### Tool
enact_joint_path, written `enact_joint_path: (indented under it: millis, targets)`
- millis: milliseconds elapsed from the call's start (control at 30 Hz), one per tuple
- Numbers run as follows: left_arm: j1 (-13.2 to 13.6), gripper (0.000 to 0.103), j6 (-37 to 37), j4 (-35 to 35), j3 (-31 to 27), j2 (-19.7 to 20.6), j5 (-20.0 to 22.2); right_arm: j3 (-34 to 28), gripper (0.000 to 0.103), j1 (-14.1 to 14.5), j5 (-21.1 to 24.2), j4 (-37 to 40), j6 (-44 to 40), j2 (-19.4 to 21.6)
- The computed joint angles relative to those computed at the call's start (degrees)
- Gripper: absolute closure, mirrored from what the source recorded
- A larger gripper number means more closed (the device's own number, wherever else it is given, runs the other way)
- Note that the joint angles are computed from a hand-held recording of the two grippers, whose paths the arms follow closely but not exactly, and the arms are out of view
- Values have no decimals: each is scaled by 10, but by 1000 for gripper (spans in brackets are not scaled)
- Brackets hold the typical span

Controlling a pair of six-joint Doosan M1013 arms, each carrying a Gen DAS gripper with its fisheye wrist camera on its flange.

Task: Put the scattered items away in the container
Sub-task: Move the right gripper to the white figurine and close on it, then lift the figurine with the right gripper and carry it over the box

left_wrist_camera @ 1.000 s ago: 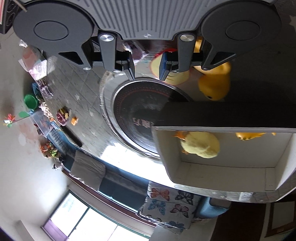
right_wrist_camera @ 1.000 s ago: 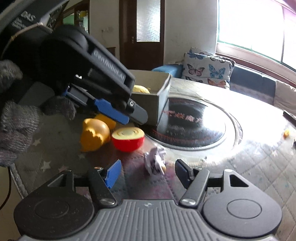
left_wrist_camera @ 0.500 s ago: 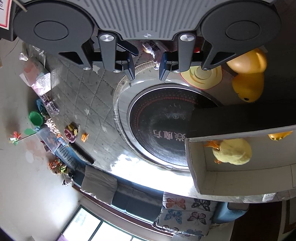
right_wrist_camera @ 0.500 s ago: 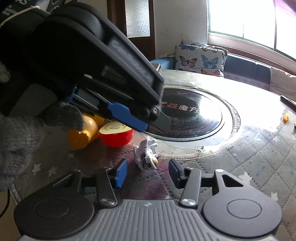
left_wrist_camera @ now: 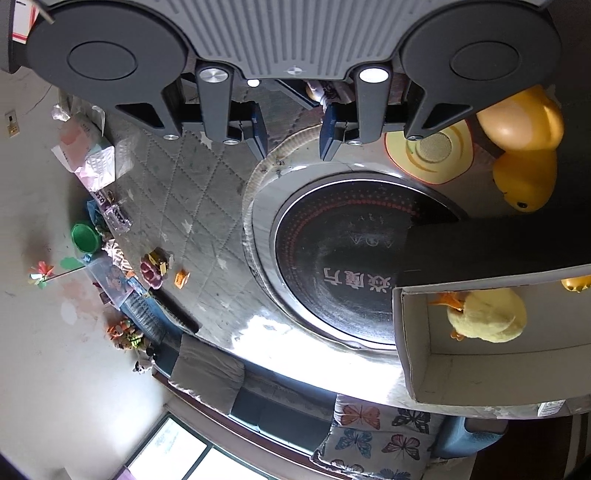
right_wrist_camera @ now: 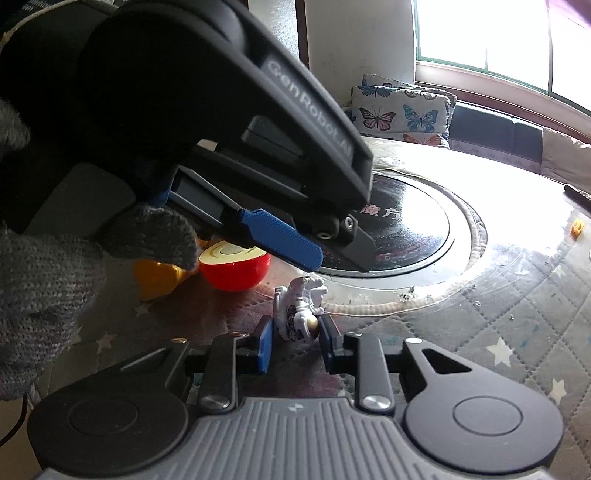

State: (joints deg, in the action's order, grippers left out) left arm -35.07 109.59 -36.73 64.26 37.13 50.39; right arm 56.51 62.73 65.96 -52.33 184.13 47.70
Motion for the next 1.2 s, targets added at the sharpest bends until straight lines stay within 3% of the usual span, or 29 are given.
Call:
enact_joint_path:
  millis: [567,833,1200]
  targets:
    - [-12,67,-32,62,-4,4,7,18,78,5,6,-6,18,-9]
    - [-16,71,-49,91,-8,9,13,20,77,5,6,-5,16,-10]
    - [-15,74,-45,84,1,3,2,11,78,5,16,-2,-2,-8]
